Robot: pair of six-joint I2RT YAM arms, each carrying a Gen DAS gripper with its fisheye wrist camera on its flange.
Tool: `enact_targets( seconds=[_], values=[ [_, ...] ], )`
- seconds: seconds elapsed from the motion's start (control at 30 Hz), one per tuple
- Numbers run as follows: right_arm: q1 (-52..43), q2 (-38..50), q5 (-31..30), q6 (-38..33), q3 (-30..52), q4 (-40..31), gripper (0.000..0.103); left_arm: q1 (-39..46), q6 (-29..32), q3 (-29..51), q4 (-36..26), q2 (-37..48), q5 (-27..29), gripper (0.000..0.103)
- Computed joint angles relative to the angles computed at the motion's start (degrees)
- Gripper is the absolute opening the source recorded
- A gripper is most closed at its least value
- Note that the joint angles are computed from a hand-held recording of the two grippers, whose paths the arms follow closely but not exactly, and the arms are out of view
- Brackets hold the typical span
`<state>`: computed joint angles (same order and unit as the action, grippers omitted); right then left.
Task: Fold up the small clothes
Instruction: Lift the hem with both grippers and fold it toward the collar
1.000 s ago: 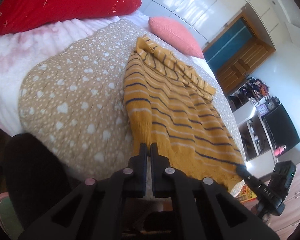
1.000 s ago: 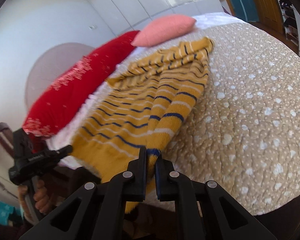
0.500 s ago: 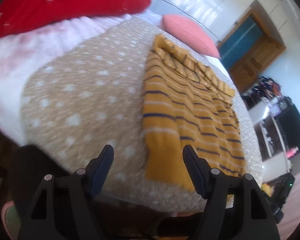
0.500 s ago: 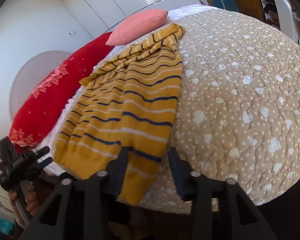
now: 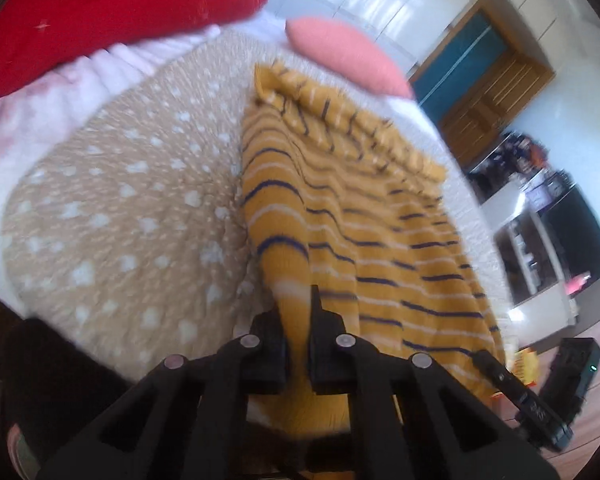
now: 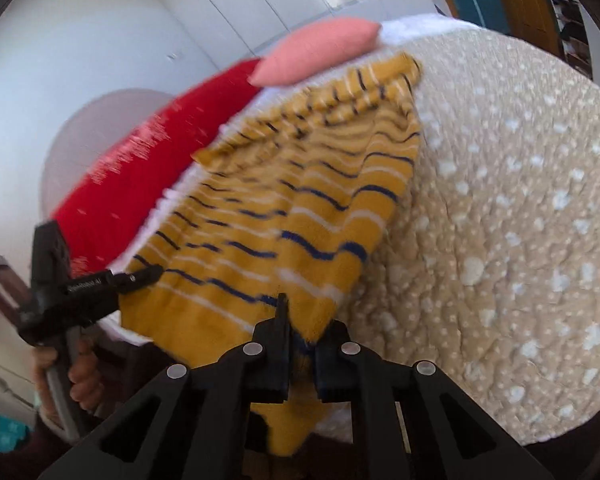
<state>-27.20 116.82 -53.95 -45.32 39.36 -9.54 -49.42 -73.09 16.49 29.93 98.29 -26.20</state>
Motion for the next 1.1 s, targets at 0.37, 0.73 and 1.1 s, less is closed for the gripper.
enact_targets(
  seconds=[0.37, 0.73, 1.1],
  values=[
    [0.0, -2.4, -2.8, -2.0, 2.2, -6.5, 0.009, 2.9, 3.1, -1.7, -0.3, -3.0, 1.3, 0.007],
    [12.6, -1.2, -2.4, 27.5, 15.1, 10.7, 0.01, 27.6, 22.8, 17.1, -2.9, 4.7, 17.6, 0.007],
    [25.3, 29.4, 13.9, 49.9, 67.2, -0.6, 0.028, 41.6, 32.4, 73.1, -38.1, 36.0, 25.4, 0.009]
  ],
)
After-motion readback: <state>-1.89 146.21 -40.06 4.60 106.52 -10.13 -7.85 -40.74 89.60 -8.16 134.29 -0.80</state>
